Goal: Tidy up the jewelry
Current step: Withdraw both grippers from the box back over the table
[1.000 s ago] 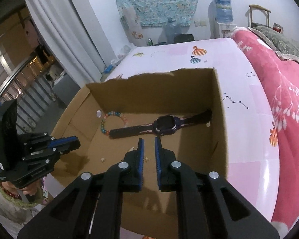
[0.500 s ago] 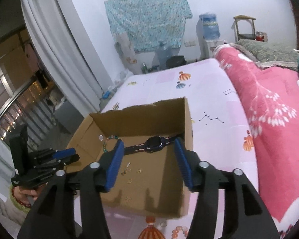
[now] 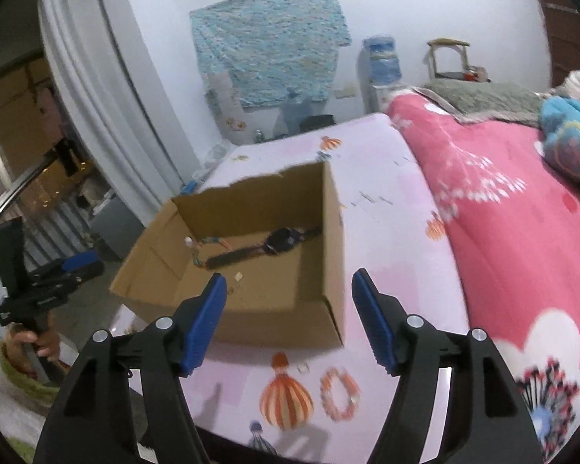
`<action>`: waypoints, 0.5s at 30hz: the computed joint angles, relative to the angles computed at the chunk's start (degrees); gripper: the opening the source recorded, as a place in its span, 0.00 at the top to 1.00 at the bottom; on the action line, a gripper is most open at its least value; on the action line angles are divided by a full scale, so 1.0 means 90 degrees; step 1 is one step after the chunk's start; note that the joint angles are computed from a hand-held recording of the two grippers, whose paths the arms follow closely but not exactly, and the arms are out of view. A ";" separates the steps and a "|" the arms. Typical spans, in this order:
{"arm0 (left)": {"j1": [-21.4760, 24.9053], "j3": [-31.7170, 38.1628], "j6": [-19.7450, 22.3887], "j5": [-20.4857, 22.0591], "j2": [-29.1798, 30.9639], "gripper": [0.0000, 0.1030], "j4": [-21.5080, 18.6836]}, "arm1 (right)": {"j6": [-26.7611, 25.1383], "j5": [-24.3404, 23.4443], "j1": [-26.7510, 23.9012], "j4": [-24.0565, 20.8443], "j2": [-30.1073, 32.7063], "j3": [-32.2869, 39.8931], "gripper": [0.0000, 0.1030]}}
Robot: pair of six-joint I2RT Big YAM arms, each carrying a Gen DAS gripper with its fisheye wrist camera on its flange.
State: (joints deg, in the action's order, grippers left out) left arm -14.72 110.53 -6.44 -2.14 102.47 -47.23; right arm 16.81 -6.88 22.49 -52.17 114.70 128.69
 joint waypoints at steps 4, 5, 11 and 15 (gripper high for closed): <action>-0.0078 -0.0487 0.0072 0.0429 -0.0254 0.28 0.0163 | 0.0343 0.0101 -0.0041 0.0098 -0.0445 -0.0864 0.36; -0.0115 -0.0565 0.0072 0.0509 -0.0278 0.27 0.0149 | 0.0422 0.0093 -0.0047 0.0111 -0.0508 -0.1016 0.36; -0.0440 -0.0601 0.0152 0.0805 -0.0037 0.25 -0.0178 | 0.0742 0.0077 0.0033 -0.0068 -0.0528 -0.1420 0.36; -0.0647 -0.0476 0.0246 0.0697 0.0236 0.25 -0.0360 | 0.0653 0.0212 0.0162 -0.0151 -0.0451 -0.1458 0.36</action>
